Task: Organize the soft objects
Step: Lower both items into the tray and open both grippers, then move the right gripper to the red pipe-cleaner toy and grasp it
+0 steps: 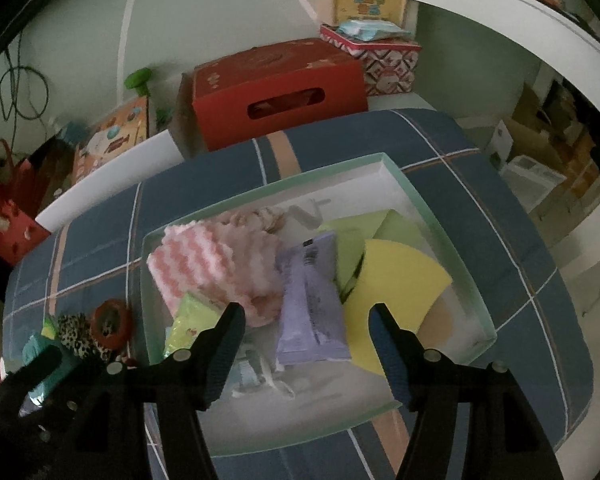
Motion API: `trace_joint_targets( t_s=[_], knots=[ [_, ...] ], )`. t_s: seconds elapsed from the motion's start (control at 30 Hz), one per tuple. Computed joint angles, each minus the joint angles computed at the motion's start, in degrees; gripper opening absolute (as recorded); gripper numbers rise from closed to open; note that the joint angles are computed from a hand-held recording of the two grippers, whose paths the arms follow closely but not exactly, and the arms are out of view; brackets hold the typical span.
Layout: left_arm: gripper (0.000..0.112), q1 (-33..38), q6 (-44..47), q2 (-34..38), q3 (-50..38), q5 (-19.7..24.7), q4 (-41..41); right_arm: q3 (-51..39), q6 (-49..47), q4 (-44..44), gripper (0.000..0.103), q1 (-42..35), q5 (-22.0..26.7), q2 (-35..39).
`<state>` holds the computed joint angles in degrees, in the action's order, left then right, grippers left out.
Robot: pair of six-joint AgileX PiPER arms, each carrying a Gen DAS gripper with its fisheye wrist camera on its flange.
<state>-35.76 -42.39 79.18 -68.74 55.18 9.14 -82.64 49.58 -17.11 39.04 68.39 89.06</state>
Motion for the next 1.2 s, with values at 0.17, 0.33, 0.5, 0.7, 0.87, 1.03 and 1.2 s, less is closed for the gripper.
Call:
trace_joint_targets(
  t_s=[0.17,0.33,0.5,0.7,0.87,1.03,1.2],
  knots=[
    [0.09,3.6,-0.1,-4.6,1.9,0.7,-0.4,-2.2,-0.5,0.1,0.068,2.7,0.1,1.8],
    [0.09,11.1,1.2,-10.2,3.8,2.2,-0.4,-5.8,-3.4,2.2,0.068,5.7,-1.5,4.3],
    [0.09,20.8,4.5,-15.1,6.9,3.9,-2.1,-9.4,-5.1,4.0,0.068,8.6,-2.3,7.5],
    [0.098,34.9,11.1,-20.7,12.3,4.4,-7.4,-13.8,-7.5,6.7,0.068,12.4,-3.1,11.9],
    [0.101,42.4,17.1,-23.8,14.6,5.0,-11.8,-16.0,-10.1,9.7,0.068,14.5,-3.4,15.3],
    [0.101,46.3,20.0,-24.6,16.0,6.2,-13.0,-16.5,-12.1,12.6,0.068,15.3,-3.8,17.9],
    [0.101,46.6,21.3,-24.1,16.1,6.5,-13.8,-16.4,-13.7,14.4,0.068,15.4,-3.8,19.9]
  ],
)
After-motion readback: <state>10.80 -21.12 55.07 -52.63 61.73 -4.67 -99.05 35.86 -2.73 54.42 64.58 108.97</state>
